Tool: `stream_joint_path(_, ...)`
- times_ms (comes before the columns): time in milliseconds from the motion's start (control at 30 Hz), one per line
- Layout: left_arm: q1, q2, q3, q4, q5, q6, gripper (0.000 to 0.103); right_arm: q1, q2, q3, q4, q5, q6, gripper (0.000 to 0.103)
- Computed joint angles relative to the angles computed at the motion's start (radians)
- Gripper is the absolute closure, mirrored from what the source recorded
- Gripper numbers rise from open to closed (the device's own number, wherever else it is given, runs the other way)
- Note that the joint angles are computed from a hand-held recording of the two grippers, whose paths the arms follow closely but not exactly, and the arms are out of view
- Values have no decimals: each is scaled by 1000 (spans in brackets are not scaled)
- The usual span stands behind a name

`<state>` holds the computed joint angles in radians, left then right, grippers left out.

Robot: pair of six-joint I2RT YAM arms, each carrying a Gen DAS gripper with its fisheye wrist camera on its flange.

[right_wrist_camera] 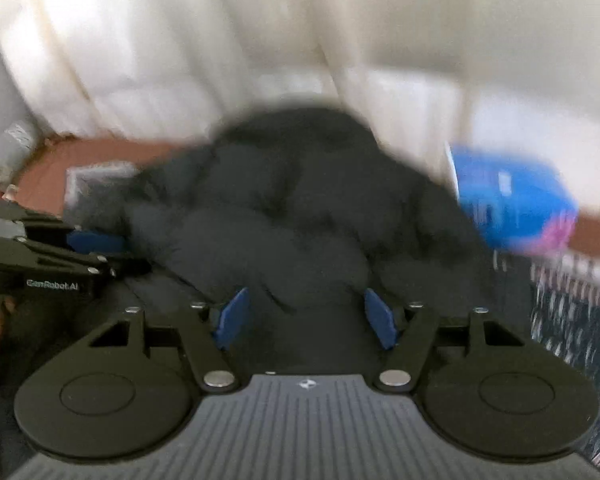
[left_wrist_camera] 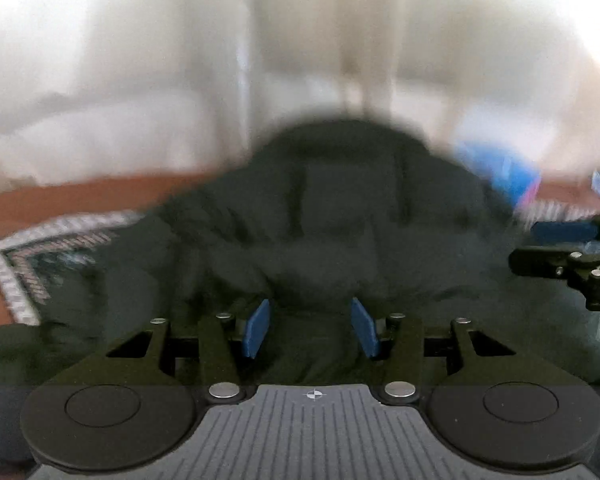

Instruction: Fold clothes

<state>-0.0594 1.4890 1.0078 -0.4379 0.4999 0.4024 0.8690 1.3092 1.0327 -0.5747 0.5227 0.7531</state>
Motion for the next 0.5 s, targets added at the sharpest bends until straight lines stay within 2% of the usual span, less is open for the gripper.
stream_joint_path(33, 66, -38, 6, -25, 51, 6, 30, 11, -11, 32, 7, 3, -41, 31)
stream_joint_path(100, 223, -101, 12, -60, 127, 35, 22, 34, -3, 93, 33, -7, -114, 27)
stream_joint_path(200, 430, -111, 50, -101, 163, 107, 22, 69, 54, 188, 84, -42, -190, 26)
stream_joint_path(300, 602, -24, 118, -128, 158, 170, 21, 105, 168, 302, 126, -100, -235, 25)
stream_joint_path(433, 772, 154, 243, -117, 133, 166, 21, 139, 382, 514, 129, -173, -300, 23)
stream_joint_path(500, 838, 273, 349, -138, 139, 152, 21, 149, 515, 670, 96, -208, -325, 22)
